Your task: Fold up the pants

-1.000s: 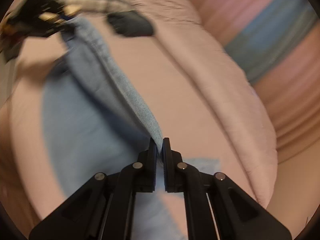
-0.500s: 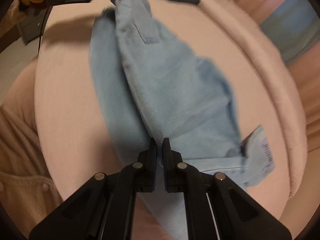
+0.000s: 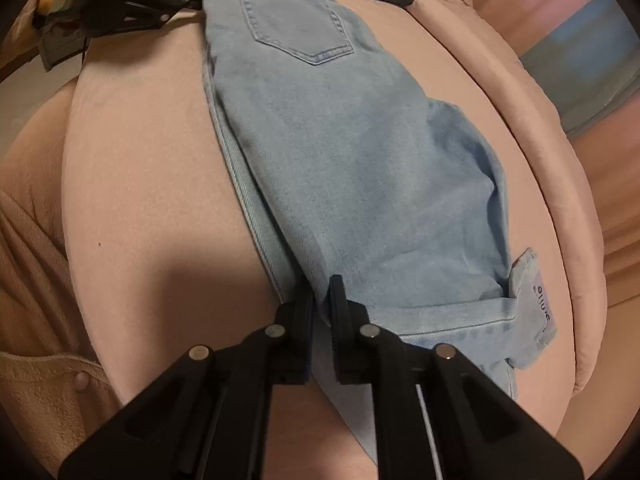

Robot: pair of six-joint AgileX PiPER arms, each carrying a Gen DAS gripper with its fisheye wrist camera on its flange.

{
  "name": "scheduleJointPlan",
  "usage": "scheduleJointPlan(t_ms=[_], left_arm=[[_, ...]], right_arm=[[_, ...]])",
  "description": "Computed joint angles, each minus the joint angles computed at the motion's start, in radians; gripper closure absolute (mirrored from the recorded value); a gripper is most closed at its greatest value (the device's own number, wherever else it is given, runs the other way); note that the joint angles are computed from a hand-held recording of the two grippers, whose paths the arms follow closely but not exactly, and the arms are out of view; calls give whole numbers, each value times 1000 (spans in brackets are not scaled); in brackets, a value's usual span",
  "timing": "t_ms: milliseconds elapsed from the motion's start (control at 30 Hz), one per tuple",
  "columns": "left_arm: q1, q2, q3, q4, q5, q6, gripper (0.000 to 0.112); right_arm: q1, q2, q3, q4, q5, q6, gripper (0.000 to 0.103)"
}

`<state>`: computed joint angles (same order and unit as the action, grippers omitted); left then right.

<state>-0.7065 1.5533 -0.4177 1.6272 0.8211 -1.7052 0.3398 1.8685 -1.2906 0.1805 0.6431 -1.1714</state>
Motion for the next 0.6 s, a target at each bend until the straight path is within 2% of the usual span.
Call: scheduleJointPlan(t_ms=[67, 133, 200, 300, 333, 400, 467, 533, 600], left_arm=[[-4, -42, -11, -97, -22, 99, 75], [-9, -115, -12, -263, -51, 248, 64], [-3, -233, 9, -417, -73, 354, 64], [-19, -396, 28, -547, -47, 387, 64], [-4, -453, 18, -581, -57, 392, 64], [32, -494, -17, -581, -135, 368, 64], [54, -437, -79, -537, -205, 311, 64], [60, -304, -173, -483, -277, 252, 64], [52, -178, -251, -437, -321, 216, 64]], right_arm=[[10, 6, -36, -16, 34, 40, 92], [18, 2, -38, -25, 40, 75, 91], [-2, -2, -51, -2, 74, 54, 86], [-63, -8, -123, 107, 219, 6, 68], [-88, 2, -164, 164, 278, -6, 67], [-128, 41, -265, 272, 376, 8, 67], [-129, 91, -353, 287, 392, 97, 69], [-117, 162, -451, 292, 395, 205, 70], [-113, 244, -547, 306, 442, 304, 75]])
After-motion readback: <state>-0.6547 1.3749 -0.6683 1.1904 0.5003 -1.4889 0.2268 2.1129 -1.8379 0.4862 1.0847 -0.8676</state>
